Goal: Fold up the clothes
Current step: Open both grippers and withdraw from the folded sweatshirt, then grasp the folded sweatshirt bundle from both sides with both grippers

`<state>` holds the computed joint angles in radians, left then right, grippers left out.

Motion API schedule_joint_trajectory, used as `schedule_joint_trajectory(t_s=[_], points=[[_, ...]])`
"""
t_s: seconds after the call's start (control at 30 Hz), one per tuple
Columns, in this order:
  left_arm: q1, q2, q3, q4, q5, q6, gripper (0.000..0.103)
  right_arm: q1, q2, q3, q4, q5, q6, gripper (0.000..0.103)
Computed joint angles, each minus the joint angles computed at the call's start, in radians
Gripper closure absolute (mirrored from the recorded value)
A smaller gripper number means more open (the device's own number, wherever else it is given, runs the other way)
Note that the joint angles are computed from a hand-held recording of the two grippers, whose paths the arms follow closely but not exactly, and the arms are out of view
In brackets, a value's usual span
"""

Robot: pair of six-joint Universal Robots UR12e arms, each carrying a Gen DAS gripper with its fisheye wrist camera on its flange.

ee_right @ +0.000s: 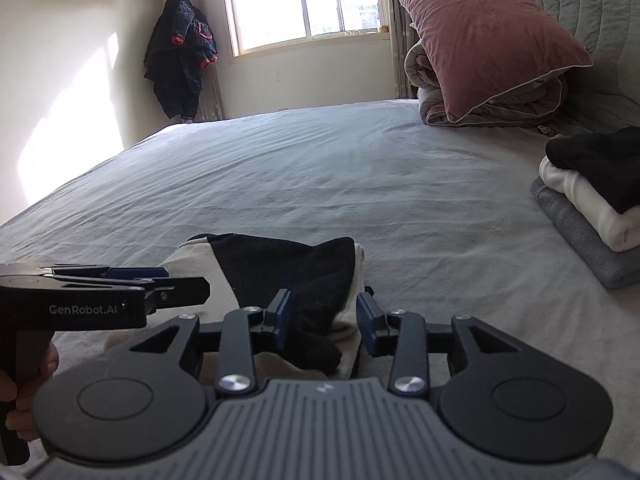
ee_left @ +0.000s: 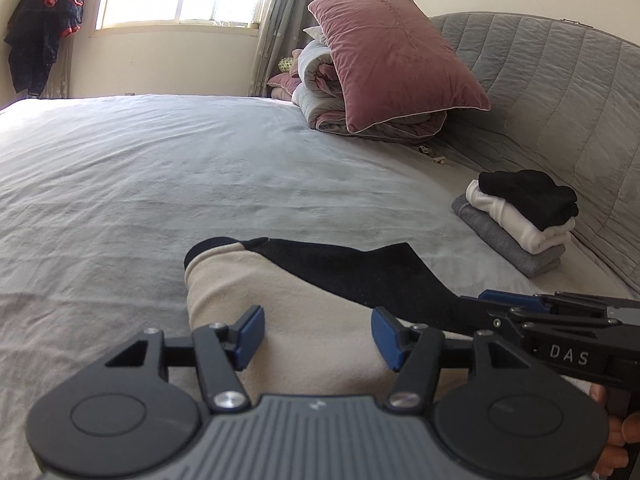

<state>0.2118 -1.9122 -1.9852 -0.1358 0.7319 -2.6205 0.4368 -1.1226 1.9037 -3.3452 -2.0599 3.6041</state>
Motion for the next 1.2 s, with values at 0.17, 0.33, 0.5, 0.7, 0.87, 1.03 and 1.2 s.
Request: schedule_joint_trajectory(t_s=[0.17, 0.33, 0.5, 0.7, 0.87, 1.03, 1.2], points=[[0.029, 0.043, -0.059, -0.006, -0.023, 0.038, 0.039, 0.017, -0.02, 0.015, 0.018, -0.021, 0.03, 0.06], [0.06, 0.101, -0.101, -0.082, -0.029, 0.072, 0.029, 0.043, -0.049, 0.036, 0.056, -0.04, 0.068, 0.057], [0.073, 0.167, -0.108, -0.27, 0.022, 0.143, 0.018, 0.07, -0.082, 0.058, 0.101, -0.055, 0.116, 0.034], [0.072, 0.211, -0.05, -0.583, 0.136, 0.223, 0.001, 0.089, -0.135, 0.065, 0.225, -0.053, 0.152, 0.0], [0.062, 0.201, 0.016, -0.759, 0.241, 0.178, 0.001, 0.045, -0.2, 0.087, 0.323, 0.128, 0.297, 0.0], [0.039, 0.187, 0.038, -0.72, 0.353, 0.119, 0.001, -0.005, -0.238, 0.104, 0.371, 0.267, 0.469, 0.0], [0.011, 0.147, 0.103, -0.774, 0.439, 0.098, 0.001, -0.042, -0.252, 0.063, 0.543, 0.342, 0.383, 0.0]])
